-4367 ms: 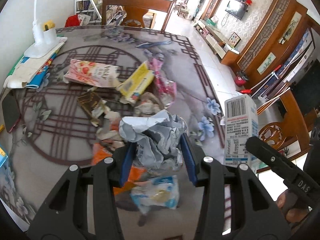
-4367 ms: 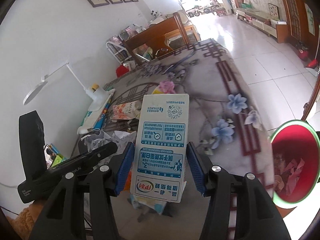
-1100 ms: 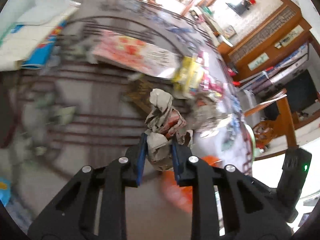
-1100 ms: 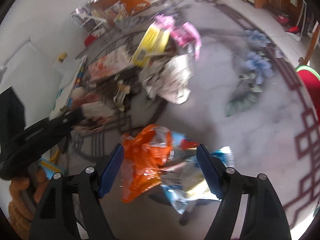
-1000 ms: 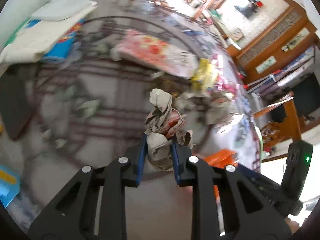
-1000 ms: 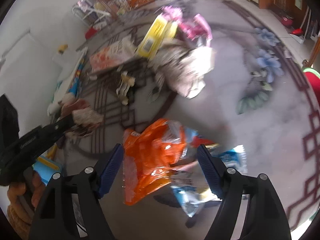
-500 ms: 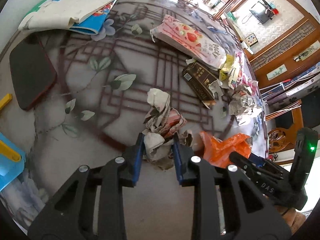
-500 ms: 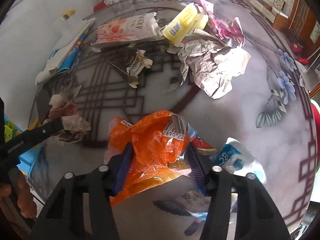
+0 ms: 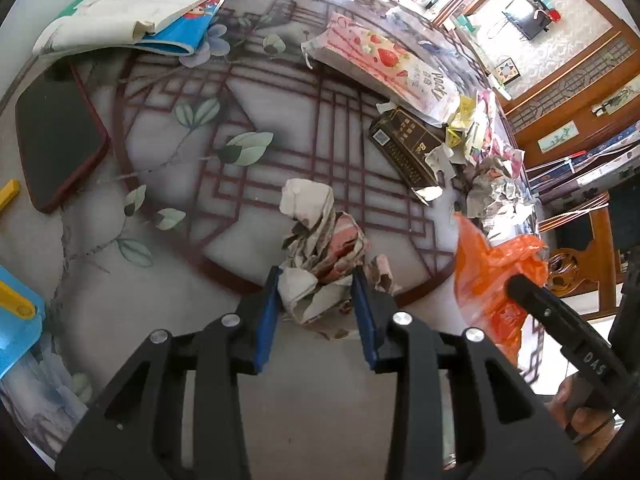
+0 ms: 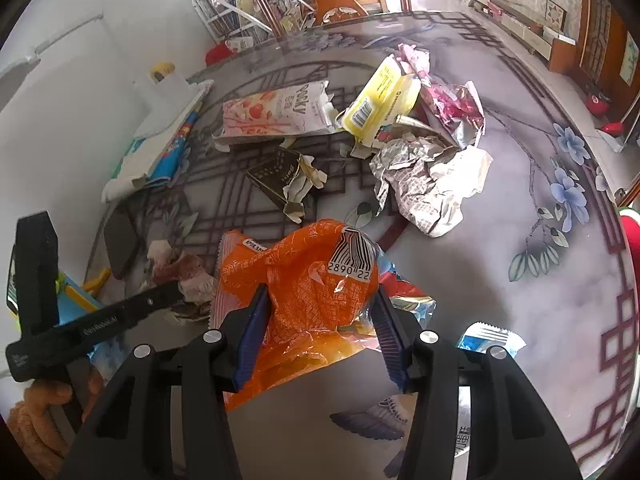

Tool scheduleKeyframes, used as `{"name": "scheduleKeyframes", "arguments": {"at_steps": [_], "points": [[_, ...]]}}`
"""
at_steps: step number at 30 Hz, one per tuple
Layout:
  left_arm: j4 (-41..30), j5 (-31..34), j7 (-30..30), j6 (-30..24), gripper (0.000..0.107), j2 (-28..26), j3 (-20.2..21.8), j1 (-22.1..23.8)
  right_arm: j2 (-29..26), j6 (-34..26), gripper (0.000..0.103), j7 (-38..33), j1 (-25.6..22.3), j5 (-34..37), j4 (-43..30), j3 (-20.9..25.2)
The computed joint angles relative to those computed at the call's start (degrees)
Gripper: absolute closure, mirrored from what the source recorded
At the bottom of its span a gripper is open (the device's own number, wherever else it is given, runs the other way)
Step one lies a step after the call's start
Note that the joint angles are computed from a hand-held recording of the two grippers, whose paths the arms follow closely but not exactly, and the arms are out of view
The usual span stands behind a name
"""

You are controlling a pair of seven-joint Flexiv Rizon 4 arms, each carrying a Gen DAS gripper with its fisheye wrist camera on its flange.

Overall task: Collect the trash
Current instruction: 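Carry the crumpled paper and orange wrapper to the red bin and release both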

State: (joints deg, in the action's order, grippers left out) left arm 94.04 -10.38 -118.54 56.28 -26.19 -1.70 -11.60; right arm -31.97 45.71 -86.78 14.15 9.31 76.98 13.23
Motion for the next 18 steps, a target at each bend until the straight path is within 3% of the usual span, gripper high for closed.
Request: {"name": "scheduleKeyframes", "arguments": {"at_steps": [3, 10, 18], "points": [[0.3, 0.1, -0.5, 0.4, 0.08, 0.2, 0.1, -0.1, 0.4, 1.1, 0.054, -0.1, -0.3, 0.6, 0.3, 0.1], [-0.6, 3.0, -2.5, 0.1, 0.081, 0.5, 1.3, -1.2, 1.2, 4.4, 0.054, 0.9, -0.7, 1.1, 1.7, 0.0], [-3.0, 7.5, -4.2, -1.8, 0.081, 0.4, 2.5, -2.6, 1.8, 4.1, 0.054, 2.2, -1.4, 1.3, 2.7, 0.0]]}}
